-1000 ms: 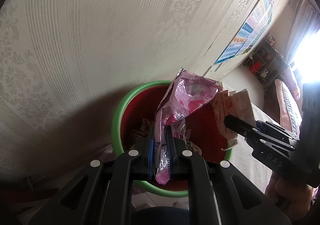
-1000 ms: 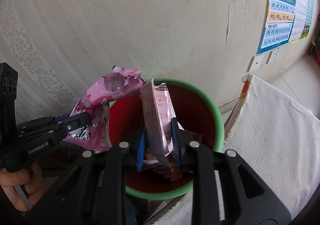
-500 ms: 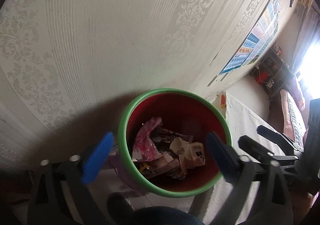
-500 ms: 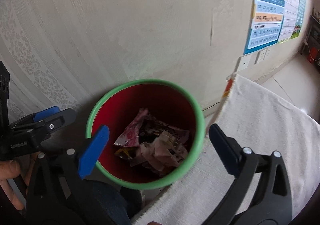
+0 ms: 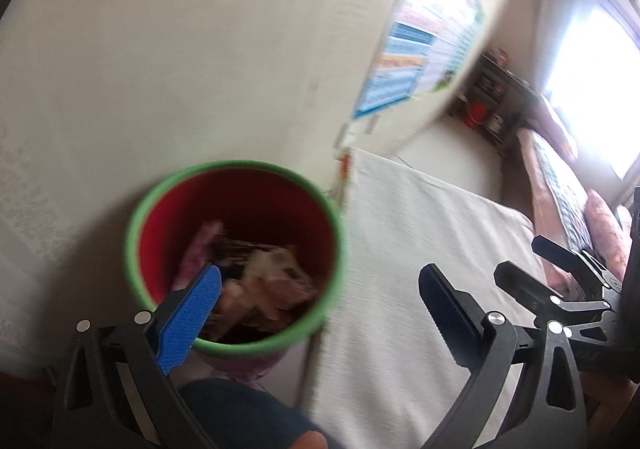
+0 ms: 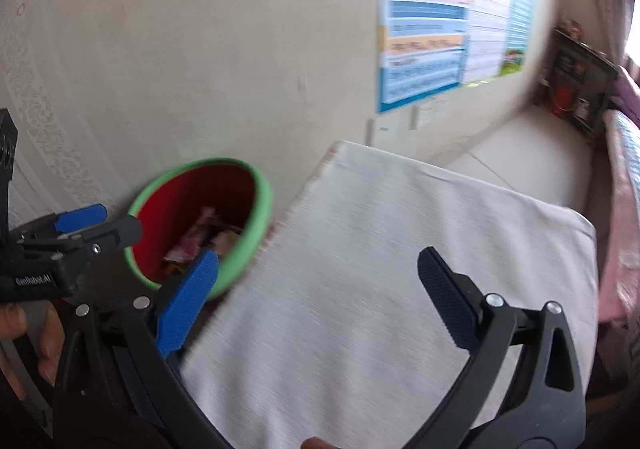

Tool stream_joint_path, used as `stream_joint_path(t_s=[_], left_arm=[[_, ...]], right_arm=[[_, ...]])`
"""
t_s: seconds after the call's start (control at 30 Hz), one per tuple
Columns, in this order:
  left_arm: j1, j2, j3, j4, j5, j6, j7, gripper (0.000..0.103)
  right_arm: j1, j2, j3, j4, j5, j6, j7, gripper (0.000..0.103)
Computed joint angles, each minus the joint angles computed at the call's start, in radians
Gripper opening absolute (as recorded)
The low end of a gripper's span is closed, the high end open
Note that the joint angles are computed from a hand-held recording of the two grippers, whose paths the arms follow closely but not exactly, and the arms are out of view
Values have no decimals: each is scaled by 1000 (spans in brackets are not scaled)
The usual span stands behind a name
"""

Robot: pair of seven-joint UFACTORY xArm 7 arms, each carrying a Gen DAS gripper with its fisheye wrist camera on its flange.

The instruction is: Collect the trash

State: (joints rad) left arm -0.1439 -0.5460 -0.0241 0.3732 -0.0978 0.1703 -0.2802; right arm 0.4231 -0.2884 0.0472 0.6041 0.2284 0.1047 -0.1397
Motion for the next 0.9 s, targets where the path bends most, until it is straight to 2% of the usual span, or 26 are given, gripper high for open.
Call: stream_joint_path(t_s=[0.07, 0.2, 0.43, 0.47, 0.53, 0.7, 0.77, 0.8, 0.9], left_arm=[[-15, -5, -32, 6, 5, 3, -14, 95], [-33, 2, -101, 21, 32, -4, -55, 95], [-72, 23, -183, 10, 86, -79, -138, 95], [-56, 30, -216, 11, 103, -84, -159, 95], [-9, 37, -293, 2, 150, -114, -204, 95], [-6, 52, -347, -35, 201, -206, -252, 95], [19, 49, -382, -40, 213, -223, -270, 95], [20, 51, -389, -42, 215, -231, -277, 95], [16, 72, -393, -35, 218, -238, -287, 95]], right_arm=[[-51, -56, 11, -56, -31, -7, 23, 98], [-101, -147, -28, -149, -52, -11, 44, 98], [-199, -319, -68, -317, -104, -67, 76, 98], [-220, -342, -69, -338, -110, -70, 83, 98], [-271, -380, -50, -372, -128, -66, 106, 98], [-364, -451, -17, -450, -171, -92, 152, 98], [-405, -442, 8, -457, -186, -89, 176, 98], [-447, -431, 47, -457, -200, -84, 197, 98], [-480, -418, 68, -478, -222, -99, 238, 98]])
